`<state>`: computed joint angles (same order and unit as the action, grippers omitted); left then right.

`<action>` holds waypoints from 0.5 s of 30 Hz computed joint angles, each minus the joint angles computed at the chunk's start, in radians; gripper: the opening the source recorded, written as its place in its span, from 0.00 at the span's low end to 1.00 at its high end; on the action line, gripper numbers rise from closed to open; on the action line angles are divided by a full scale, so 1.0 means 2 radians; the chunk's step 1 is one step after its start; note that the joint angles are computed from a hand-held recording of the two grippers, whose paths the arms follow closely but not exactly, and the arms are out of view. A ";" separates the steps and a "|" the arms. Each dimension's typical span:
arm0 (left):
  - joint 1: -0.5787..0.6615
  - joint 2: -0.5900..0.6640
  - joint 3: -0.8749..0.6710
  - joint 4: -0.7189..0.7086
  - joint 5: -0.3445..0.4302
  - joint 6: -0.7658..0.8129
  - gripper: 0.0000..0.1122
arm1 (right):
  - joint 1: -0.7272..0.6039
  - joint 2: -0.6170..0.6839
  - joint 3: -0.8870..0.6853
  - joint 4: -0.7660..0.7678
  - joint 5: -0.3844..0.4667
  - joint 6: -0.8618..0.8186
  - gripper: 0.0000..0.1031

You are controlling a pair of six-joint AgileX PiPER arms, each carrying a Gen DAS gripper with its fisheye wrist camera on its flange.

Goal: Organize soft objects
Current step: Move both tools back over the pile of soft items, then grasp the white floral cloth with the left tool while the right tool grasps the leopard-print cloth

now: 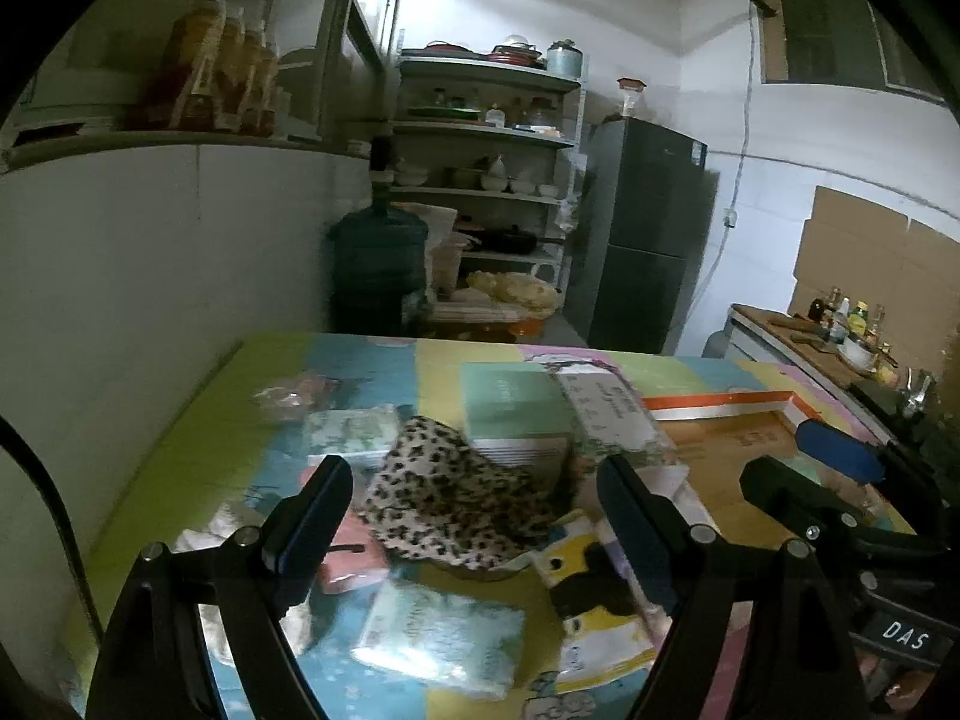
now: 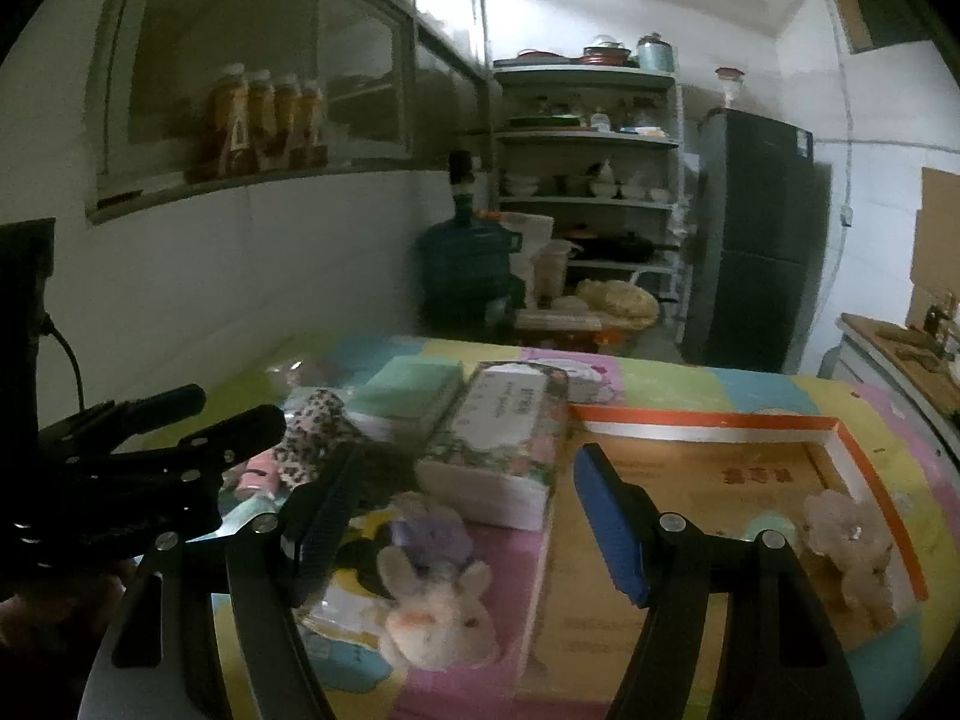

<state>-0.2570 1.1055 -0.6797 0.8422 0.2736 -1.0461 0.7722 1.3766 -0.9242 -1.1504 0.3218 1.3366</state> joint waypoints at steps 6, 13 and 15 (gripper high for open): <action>0.043 -0.010 0.010 -0.054 -0.015 0.066 0.75 | 0.024 0.026 -0.024 0.005 0.003 -0.007 0.71; 0.091 -0.020 0.023 -0.142 -0.029 0.166 0.75 | 0.040 0.060 -0.056 0.033 0.000 -0.040 0.71; 0.106 -0.020 0.024 -0.171 -0.033 0.200 0.75 | 0.044 0.067 -0.064 0.040 0.000 -0.048 0.71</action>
